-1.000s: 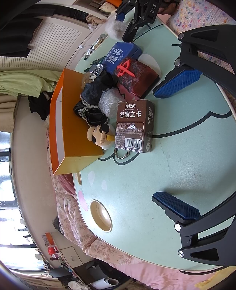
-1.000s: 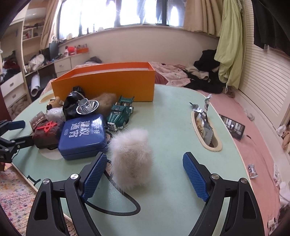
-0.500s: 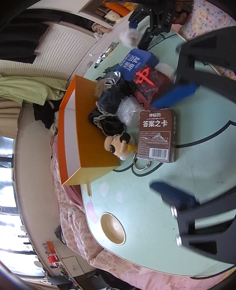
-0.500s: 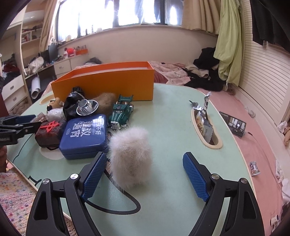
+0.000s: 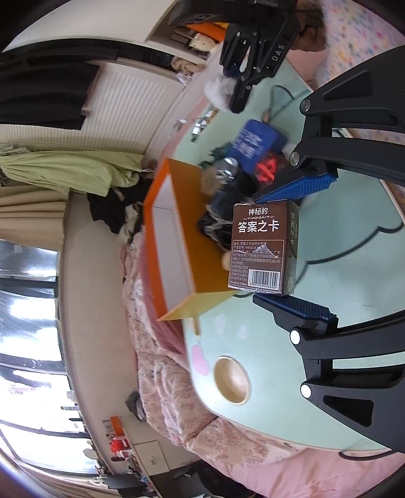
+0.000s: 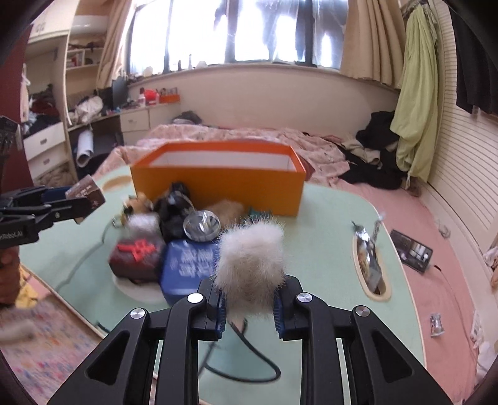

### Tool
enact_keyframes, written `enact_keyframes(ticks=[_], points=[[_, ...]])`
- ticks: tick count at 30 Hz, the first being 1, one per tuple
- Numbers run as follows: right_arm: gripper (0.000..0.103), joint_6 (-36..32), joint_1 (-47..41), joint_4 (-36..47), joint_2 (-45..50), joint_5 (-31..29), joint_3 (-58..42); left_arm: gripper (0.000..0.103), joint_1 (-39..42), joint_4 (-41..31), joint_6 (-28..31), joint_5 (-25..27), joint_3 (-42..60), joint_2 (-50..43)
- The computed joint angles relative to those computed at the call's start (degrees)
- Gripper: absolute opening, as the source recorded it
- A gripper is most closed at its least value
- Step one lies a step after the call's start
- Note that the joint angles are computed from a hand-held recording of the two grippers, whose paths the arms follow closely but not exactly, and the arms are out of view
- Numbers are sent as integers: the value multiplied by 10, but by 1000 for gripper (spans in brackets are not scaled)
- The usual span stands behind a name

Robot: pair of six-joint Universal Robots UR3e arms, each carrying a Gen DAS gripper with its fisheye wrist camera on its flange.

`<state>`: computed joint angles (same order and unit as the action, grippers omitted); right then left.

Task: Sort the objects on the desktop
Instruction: 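Carry the pompom into the orange box while the left tool carries the card box, then open both tools and withdraw them from the orange box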

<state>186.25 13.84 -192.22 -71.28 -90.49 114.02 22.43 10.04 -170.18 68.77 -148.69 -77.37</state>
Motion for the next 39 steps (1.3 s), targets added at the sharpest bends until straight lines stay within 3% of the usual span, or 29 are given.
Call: enact_keyframes(ticks=[8,14,17,19,21,23,25,26,31,39], points=[[22,5,-35,159,48,60,-217,57,-54,-82,-23,47,190,-86],[23,28,-38,322,172,49,-474,57,-93,-167,-37,123,391,-227],[24,34,-37,392,239,46,-591,57,-102,-196,-41,137,461,-285],[30,35,-35,426,274,41,-652,58,-111,-213,-43,149,500,-318],[46,39,-28,443,289,21,-680,60,-113,-238,-50,151,523,-333],[54,44,-24,417,270,12,-644,67,-106,-232,-56,136,507,-324],[71,45,-22,371,235,10,-578,82,-101,-198,-60,128,466,-300],[78,45,-20,348,219,7,-546,83,-99,-181,-62,128,444,-286],[87,50,-10,257,128,-10,-383,83,-83,-159,-56,93,337,-198],[92,54,2,185,5,-12,-128,83,-45,-166,29,40,105,-13]])
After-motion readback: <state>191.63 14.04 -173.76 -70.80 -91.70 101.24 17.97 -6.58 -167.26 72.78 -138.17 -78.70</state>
